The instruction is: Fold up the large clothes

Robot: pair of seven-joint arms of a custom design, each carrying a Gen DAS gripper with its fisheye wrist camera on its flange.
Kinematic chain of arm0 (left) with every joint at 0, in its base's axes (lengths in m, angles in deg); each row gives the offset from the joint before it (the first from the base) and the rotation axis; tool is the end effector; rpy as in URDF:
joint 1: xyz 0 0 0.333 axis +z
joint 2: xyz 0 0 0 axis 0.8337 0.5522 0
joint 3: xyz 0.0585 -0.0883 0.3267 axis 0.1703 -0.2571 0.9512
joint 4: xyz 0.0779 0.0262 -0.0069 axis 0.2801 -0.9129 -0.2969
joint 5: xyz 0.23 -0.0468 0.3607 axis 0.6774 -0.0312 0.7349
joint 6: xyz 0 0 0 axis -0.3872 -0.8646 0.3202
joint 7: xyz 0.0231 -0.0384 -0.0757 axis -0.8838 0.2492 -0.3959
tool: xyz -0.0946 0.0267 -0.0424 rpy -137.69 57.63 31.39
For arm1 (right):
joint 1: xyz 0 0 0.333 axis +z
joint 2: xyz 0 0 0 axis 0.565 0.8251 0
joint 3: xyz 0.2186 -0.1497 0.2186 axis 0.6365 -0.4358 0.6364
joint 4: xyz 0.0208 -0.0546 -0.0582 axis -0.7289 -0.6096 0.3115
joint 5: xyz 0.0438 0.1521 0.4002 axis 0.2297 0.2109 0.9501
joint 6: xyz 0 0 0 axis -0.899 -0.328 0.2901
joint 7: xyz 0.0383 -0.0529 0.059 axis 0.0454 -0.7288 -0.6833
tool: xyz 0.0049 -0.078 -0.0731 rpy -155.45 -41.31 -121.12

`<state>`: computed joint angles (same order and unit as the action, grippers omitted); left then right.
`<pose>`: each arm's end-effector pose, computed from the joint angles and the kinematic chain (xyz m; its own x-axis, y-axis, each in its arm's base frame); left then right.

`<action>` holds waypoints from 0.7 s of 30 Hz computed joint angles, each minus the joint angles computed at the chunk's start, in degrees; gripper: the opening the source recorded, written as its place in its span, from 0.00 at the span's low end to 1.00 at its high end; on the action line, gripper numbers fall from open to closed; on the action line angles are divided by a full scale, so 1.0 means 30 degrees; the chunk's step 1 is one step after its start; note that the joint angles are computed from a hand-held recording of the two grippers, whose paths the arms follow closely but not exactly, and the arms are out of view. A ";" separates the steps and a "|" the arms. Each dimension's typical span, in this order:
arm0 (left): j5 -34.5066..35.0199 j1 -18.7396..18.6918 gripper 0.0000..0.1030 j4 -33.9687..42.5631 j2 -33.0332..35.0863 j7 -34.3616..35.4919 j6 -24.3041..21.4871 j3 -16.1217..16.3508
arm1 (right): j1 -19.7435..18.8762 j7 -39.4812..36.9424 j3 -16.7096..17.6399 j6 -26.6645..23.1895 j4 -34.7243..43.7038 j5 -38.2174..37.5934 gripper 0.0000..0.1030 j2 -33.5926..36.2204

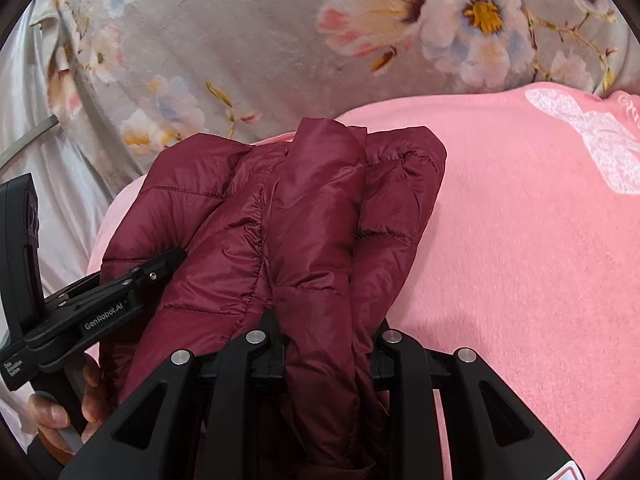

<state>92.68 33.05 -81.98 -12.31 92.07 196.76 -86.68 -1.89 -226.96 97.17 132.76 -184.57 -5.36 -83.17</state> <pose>0.5018 -0.4103 0.4948 -0.4872 -0.8733 0.0004 -0.5551 0.3093 -0.7721 0.3923 0.3935 0.4527 -0.1803 -0.9167 -0.3565 -0.5322 0.3957 -0.7484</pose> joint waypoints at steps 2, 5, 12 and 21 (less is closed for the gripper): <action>0.0135 -0.0045 0.49 0.0205 0.0222 -0.0170 -0.0175 0.0072 | -0.0284 0.0121 0.0169 0.0243 -0.0060 0.0027 0.26 0.0131; 0.0227 -0.0121 0.52 0.0430 0.0417 -0.0205 -0.0476 0.0142 | -0.0331 0.0289 0.0134 0.0558 -0.0244 0.0219 0.29 0.0151; 0.1981 -0.0527 0.60 0.0690 0.0198 -0.1752 -0.1744 0.0373 | 0.1517 0.0592 -0.1259 -0.0699 -0.0686 0.0450 0.41 -0.0058; 0.5560 0.0028 0.66 0.0362 -0.1268 -0.5403 -0.4089 -0.0550 | 0.5900 0.1181 -0.4502 -0.5769 -0.1098 -0.0774 0.54 -0.2047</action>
